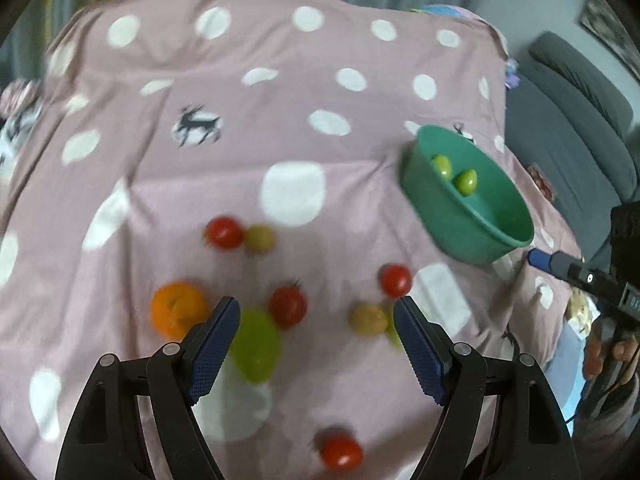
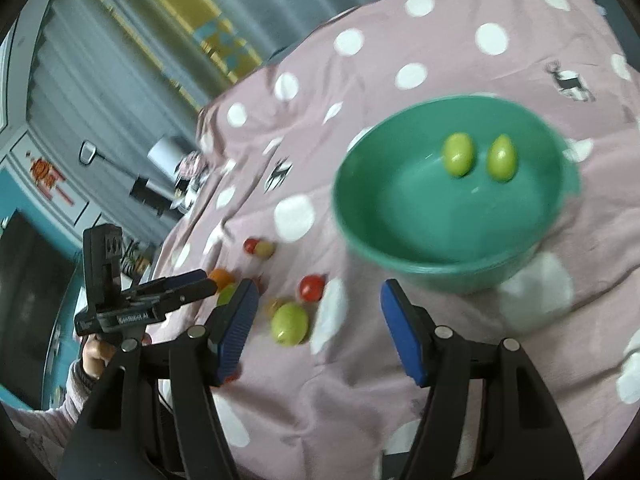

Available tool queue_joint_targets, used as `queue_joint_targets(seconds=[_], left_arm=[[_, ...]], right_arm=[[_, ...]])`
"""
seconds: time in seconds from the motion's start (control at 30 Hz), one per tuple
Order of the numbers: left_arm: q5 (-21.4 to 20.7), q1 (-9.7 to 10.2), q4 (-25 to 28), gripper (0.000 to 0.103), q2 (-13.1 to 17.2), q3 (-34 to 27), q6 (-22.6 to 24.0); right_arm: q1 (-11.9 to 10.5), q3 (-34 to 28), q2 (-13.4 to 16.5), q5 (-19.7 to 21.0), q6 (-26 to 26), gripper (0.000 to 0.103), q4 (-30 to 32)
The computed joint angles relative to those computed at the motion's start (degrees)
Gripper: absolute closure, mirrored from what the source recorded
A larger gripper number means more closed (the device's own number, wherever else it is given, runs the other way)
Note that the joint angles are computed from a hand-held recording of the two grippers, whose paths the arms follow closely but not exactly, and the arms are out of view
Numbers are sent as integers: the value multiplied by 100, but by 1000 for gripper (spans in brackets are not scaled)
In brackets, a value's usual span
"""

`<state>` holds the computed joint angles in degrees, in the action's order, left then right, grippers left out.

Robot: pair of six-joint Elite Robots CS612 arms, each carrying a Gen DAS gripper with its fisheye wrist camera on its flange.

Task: Organize fruits
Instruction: 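Move the left gripper back to the remaining green plum, then grasp the third green plum with the left gripper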

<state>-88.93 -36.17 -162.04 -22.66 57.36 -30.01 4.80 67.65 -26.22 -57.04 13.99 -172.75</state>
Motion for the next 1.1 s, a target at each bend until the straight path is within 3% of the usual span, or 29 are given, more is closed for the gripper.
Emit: queue_joint_targets(seconds=[0.33,0.53,0.8,1.1], left_arm=[[253,-53,-181,24,-215,666,-75],[183,-43,-260,24,-171,699,-10],[414,-74,-160,24,-137,656,225],[365,-47,-142,24,-36,504,325]], right_arm=[[304,-300,94,206,-1082,38,1156],[441,-808,348,573,-1083,38,1660],[604,-1739,796,825,-1043,38,2465],[794,-2820,1265,523,-1379,42,3536]])
